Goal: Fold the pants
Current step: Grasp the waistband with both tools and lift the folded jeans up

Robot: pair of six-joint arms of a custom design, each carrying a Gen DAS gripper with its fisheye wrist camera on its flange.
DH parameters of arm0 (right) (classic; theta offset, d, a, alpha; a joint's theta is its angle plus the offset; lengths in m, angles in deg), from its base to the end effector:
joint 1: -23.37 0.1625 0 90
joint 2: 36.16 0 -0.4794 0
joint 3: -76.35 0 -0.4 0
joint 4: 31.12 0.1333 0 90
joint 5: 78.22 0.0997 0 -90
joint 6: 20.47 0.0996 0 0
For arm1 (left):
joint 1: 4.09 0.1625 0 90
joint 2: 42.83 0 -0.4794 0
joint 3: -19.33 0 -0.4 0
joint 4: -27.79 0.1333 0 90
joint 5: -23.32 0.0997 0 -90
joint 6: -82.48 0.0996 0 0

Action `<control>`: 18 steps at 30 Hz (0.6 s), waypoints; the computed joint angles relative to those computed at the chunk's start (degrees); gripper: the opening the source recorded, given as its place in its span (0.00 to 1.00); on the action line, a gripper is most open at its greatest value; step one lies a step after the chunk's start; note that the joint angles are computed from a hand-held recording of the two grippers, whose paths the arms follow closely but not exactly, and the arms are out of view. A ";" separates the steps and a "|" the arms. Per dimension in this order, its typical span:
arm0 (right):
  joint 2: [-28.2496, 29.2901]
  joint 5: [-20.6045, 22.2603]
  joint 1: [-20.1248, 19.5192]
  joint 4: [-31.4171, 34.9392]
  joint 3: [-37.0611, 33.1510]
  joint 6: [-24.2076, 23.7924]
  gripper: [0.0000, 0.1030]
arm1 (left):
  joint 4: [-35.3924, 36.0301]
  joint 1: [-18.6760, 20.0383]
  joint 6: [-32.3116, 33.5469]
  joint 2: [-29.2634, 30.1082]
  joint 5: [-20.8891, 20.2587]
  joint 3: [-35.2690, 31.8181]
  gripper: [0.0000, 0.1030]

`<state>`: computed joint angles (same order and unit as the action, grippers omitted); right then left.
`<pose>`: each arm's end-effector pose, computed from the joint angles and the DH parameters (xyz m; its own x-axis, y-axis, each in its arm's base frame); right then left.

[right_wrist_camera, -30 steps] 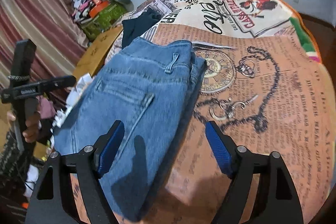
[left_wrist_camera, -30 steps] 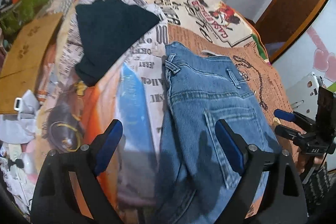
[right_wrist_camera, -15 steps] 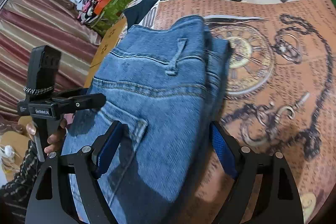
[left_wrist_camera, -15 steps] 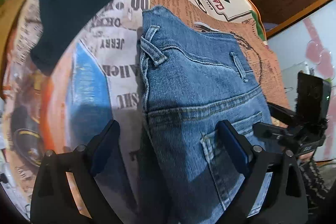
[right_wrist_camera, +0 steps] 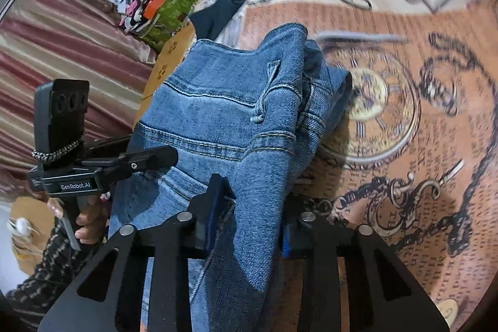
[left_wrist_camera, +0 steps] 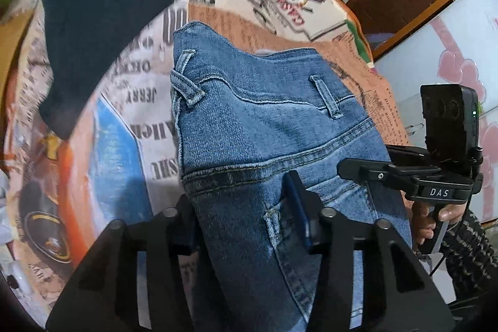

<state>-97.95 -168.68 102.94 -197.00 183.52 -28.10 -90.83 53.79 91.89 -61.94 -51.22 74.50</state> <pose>0.0137 -0.6574 0.2650 -0.9947 0.0709 0.0742 0.0241 0.8645 -0.5021 -0.3233 -0.8157 -0.0241 -0.7010 0.6717 -0.2396 0.6506 0.7399 0.1710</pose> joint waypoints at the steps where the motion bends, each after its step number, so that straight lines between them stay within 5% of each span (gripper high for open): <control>1: -0.15 -0.43 0.64 -1.16 0.24 -0.46 0.24 | -1.69 -0.14 0.64 -0.92 0.06 1.27 0.42; 10: 0.71 -1.43 6.70 -6.75 -4.14 -4.12 0.19 | -17.38 -1.08 5.54 -7.72 -1.50 7.28 0.37; 18: 6.67 -2.38 11.50 -6.82 -15.87 -9.58 0.19 | -24.66 -0.55 9.07 -6.87 -0.95 1.13 0.37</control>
<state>-91.28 -171.06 114.44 -203.81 167.65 -37.69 -115.49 53.24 100.96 -68.81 -52.17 75.63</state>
